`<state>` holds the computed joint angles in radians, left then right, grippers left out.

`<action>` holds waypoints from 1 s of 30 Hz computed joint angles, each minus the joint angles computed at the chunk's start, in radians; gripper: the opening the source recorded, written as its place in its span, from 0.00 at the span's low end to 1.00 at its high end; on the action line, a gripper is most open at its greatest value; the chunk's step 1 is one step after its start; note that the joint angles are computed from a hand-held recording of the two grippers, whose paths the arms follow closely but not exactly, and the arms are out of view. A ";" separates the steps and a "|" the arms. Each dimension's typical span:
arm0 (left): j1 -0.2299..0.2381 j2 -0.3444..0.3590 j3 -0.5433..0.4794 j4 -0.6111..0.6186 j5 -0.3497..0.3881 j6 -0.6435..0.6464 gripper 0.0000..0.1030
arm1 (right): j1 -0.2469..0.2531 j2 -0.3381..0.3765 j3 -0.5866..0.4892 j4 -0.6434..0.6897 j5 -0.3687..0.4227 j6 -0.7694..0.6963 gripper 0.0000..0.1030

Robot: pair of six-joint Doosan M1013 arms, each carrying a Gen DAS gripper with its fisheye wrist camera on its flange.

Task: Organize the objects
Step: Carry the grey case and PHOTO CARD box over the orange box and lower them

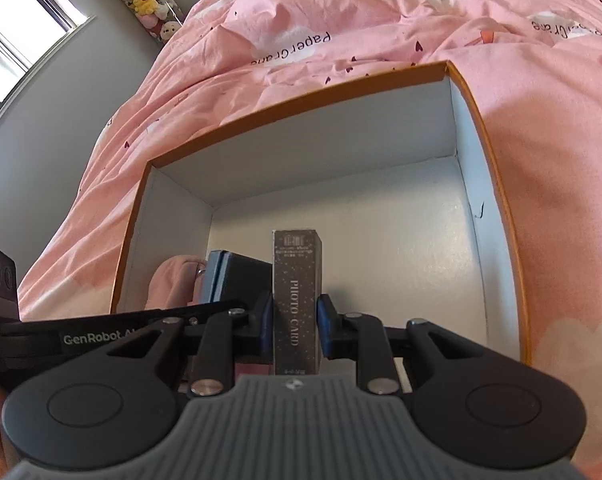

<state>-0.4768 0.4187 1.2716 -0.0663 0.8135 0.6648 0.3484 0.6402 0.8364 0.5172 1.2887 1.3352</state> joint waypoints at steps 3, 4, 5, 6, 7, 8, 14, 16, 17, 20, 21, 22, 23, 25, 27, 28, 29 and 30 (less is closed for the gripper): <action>-0.004 0.011 -0.012 0.002 0.031 -0.006 0.39 | 0.001 0.013 -0.011 -0.004 0.018 0.014 0.24; -0.009 0.015 -0.022 0.021 0.051 -0.009 0.39 | 0.001 0.016 -0.014 -0.006 0.023 0.017 0.24; -0.016 0.019 -0.031 0.047 0.072 -0.017 0.39 | 0.001 0.019 -0.015 -0.006 0.028 0.020 0.24; -0.021 0.022 -0.039 0.069 0.090 -0.026 0.38 | 0.000 0.020 -0.015 -0.003 0.034 0.021 0.24; -0.025 0.024 -0.048 0.083 0.109 -0.033 0.39 | -0.001 0.023 -0.016 0.001 0.040 0.023 0.24; -0.028 0.027 -0.057 0.098 0.132 -0.040 0.39 | -0.001 0.025 -0.016 0.003 0.045 0.026 0.24; -0.050 0.035 -0.092 0.206 0.232 -0.106 0.36 | 0.001 0.041 -0.028 0.035 0.084 0.034 0.24; -0.054 0.037 -0.100 0.227 0.257 -0.118 0.36 | 0.003 0.041 -0.027 0.039 0.088 0.028 0.24; -0.055 0.036 -0.100 0.229 0.263 -0.121 0.36 | 0.003 0.043 -0.029 0.045 0.092 0.029 0.24; -0.062 0.047 -0.124 0.258 0.316 -0.113 0.36 | 0.004 0.048 -0.035 0.048 0.102 0.034 0.24; -0.064 0.050 -0.131 0.267 0.331 -0.107 0.36 | 0.004 0.053 -0.043 0.052 0.111 0.039 0.23; -0.067 0.051 -0.134 0.280 0.344 -0.104 0.36 | 0.004 0.059 -0.052 0.060 0.123 0.046 0.23; -0.069 0.051 -0.134 0.288 0.350 -0.101 0.37 | 0.003 0.065 -0.060 0.067 0.135 0.051 0.23; -0.067 0.049 -0.127 0.284 0.340 -0.100 0.37 | 0.006 0.072 -0.067 0.067 0.145 0.059 0.23; -0.067 0.046 -0.121 0.283 0.328 -0.097 0.37 | 0.007 0.073 -0.064 0.063 0.146 0.064 0.23; -0.066 0.043 -0.117 0.280 0.323 -0.092 0.38 | 0.008 0.073 -0.064 0.057 0.144 0.066 0.23; -0.064 0.040 -0.113 0.276 0.317 -0.084 0.39 | 0.010 0.074 -0.064 0.052 0.143 0.070 0.23; -0.060 0.037 -0.111 0.262 0.311 -0.076 0.39 | 0.009 0.074 -0.063 0.055 0.142 0.071 0.23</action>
<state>-0.5369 0.4558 1.1611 0.1960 1.1248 0.5887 0.3574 0.7138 0.7736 0.5723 1.4305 1.4062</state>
